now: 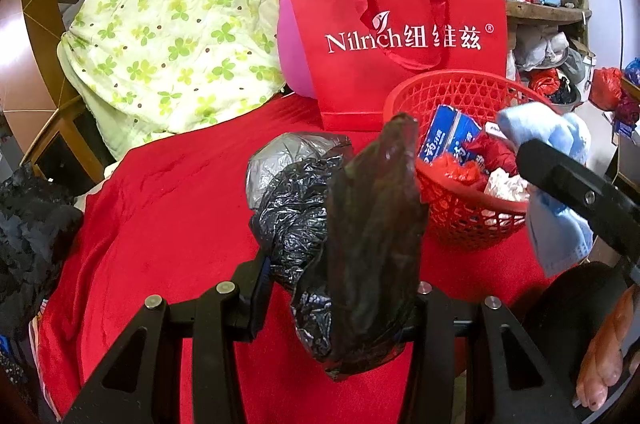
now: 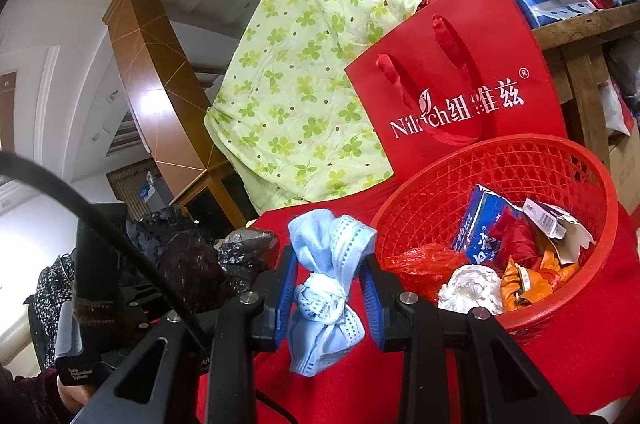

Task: Collect trash
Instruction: 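Carry the black bag over the basket with left tool while right tool brings blue wrapper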

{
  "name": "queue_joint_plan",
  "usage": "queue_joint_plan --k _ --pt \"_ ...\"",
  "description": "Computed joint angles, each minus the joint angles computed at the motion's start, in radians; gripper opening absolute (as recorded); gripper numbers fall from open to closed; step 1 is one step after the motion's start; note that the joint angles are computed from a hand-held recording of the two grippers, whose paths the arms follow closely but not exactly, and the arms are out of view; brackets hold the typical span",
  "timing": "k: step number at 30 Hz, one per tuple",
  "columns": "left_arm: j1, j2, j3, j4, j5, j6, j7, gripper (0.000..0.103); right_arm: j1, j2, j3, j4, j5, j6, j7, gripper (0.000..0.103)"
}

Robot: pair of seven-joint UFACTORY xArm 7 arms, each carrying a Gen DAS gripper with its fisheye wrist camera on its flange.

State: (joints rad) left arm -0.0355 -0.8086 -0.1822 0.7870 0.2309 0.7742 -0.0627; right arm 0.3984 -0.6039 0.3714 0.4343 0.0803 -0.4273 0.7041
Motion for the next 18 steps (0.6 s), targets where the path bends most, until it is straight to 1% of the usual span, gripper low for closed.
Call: queue_joint_plan --k 3,7,9,14,18 --pt "0.000 0.013 -0.001 0.009 0.001 -0.010 -0.001 0.048 0.005 0.000 -0.009 -0.004 0.001 -0.006 0.007 0.034" --pt "-0.003 0.026 0.003 0.018 -0.002 -0.020 0.000 0.048 -0.009 -0.010 -0.002 -0.012 0.015 -0.006 0.017 0.034" --pt "0.002 0.028 0.001 0.021 -0.002 -0.025 -0.008 0.048 -0.003 -0.013 -0.012 -0.017 0.015 -0.008 0.025 0.034" --pt "0.001 0.044 0.004 0.035 -0.003 -0.041 -0.006 0.048 -0.031 -0.039 -0.002 -0.027 0.035 -0.027 0.042 0.034" --pt "0.000 0.056 0.007 0.049 -0.005 -0.054 -0.003 0.048 -0.070 -0.055 -0.006 -0.003 0.033 -0.005 0.028 0.034"
